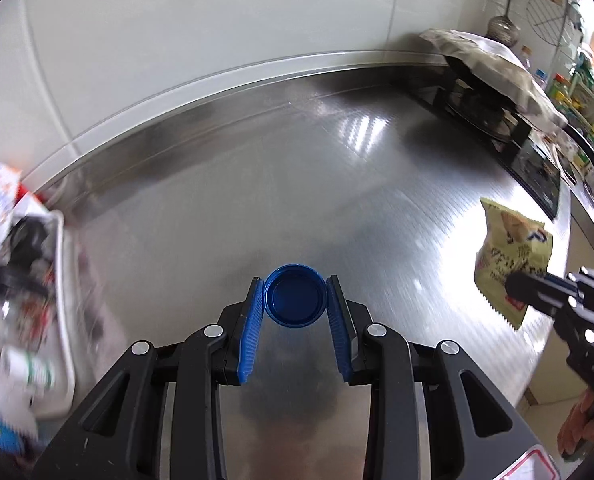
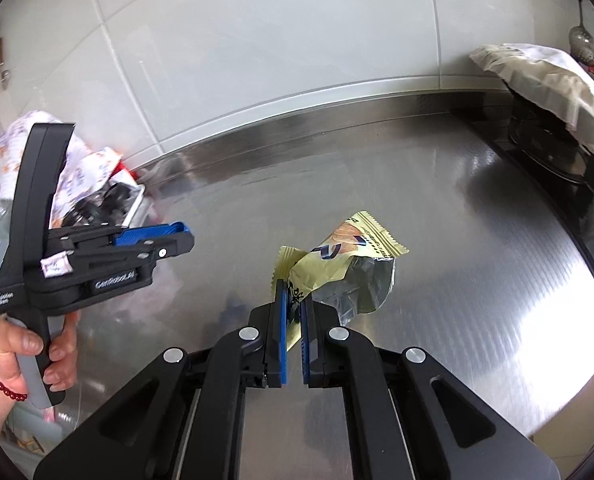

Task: Collect trash
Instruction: 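Carry the blue cap and yellow wrapper down over the yellow bin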

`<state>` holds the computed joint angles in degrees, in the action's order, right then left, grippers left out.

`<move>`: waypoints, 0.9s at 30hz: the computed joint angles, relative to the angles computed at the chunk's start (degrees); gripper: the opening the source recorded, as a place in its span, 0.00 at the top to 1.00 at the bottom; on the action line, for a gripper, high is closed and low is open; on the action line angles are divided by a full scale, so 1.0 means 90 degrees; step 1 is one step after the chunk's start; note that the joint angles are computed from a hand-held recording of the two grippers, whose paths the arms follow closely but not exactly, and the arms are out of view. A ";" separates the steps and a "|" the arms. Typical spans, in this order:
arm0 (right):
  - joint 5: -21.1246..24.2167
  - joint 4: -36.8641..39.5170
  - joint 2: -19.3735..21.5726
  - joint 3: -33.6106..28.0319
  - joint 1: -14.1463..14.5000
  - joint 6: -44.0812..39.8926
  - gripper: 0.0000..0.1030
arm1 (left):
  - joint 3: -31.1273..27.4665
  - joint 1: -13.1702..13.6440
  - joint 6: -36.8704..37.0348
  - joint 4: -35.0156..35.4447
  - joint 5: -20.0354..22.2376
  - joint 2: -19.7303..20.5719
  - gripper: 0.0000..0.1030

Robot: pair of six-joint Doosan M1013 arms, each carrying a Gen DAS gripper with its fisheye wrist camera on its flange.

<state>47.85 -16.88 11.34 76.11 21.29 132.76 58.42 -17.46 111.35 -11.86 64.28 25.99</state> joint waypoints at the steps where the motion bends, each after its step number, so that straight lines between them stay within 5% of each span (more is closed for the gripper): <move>1: -0.0010 -0.0076 -0.0083 0.0086 0.0066 0.0072 0.94 | 0.0227 0.0004 0.0023 -0.0001 -0.0082 -0.0171 0.70; 16: 0.0184 -0.0613 -0.1060 0.0980 0.0822 0.0465 0.94 | 0.2018 -0.0103 -0.0014 0.0094 -0.0735 -0.1718 0.69; 21: -0.0044 -0.0027 -0.1425 0.1410 0.0771 -0.0222 0.94 | 0.2526 -0.0311 -0.0306 0.0192 -0.0908 -0.2115 0.69; 27: -0.0083 0.1574 -0.1993 0.2034 0.0265 -0.2033 0.94 | 0.3248 -0.0780 -0.1438 0.0436 -0.0948 -0.2543 0.69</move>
<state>47.10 -2.72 -6.60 94.42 23.67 114.46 87.65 -24.47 98.41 -7.93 55.76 3.10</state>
